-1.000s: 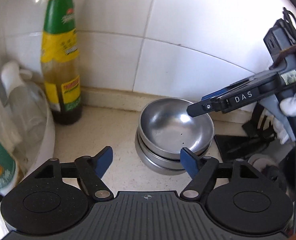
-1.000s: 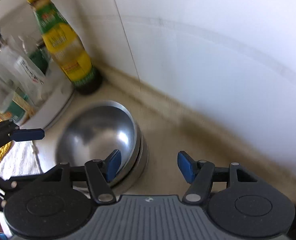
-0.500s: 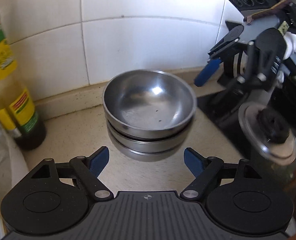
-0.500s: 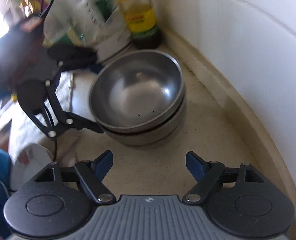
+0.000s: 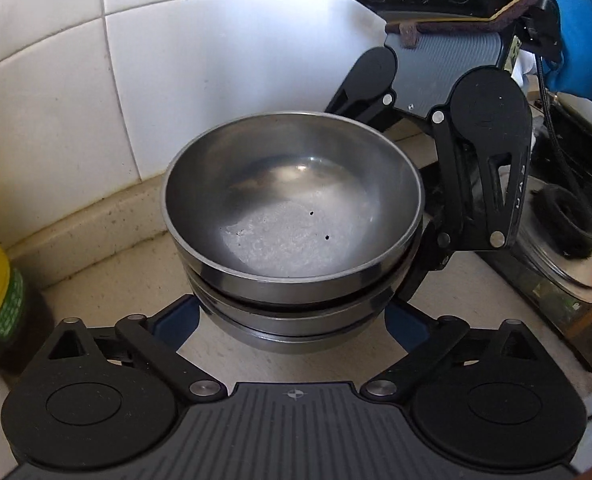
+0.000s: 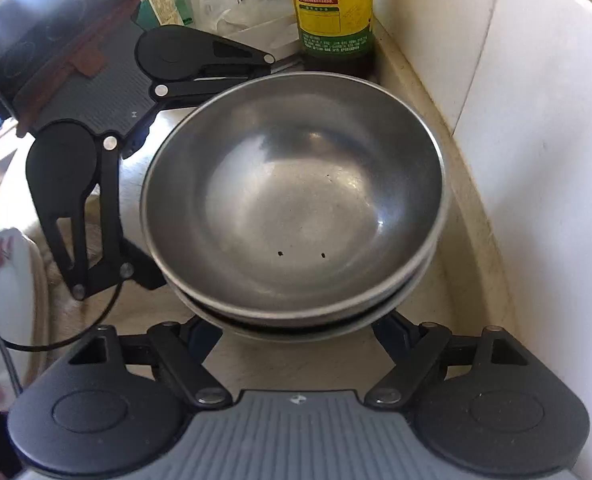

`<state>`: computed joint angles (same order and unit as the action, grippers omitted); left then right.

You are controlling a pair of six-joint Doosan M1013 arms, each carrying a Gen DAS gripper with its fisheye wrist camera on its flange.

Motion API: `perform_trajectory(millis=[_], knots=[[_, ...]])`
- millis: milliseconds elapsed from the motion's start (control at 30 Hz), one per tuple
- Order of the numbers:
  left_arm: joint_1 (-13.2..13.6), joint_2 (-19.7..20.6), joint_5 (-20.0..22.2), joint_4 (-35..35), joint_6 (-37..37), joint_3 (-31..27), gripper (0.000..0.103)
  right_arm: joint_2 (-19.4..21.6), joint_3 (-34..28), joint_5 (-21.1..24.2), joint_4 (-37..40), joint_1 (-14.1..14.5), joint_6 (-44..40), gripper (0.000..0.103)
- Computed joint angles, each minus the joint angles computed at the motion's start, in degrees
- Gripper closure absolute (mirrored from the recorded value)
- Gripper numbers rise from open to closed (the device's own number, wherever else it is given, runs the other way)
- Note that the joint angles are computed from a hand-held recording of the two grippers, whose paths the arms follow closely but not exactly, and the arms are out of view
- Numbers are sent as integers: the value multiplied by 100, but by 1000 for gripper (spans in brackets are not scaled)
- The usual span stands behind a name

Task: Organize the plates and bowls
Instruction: 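Grasp the stacked steel bowls with both grippers and lift them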

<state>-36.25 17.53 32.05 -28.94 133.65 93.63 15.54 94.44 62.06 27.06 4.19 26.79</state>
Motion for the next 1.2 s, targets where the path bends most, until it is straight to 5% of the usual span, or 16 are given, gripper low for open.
perform_trajectory(millis=[200,500,833,1200], knots=[[-144,47,-296,516,-451,14,0,-147,238,-355,44,27,-93,19],[-145,-208,-639,226,-197,264,0,-360,447,-694,-114,151,-5,19],[-101,-268,-688,151,-205,227,0,-653,393,-619,-146,190,192,19],[-108,-774,-772,20,-5,480,0,-1360,574,-576,-485,464,713,19]])
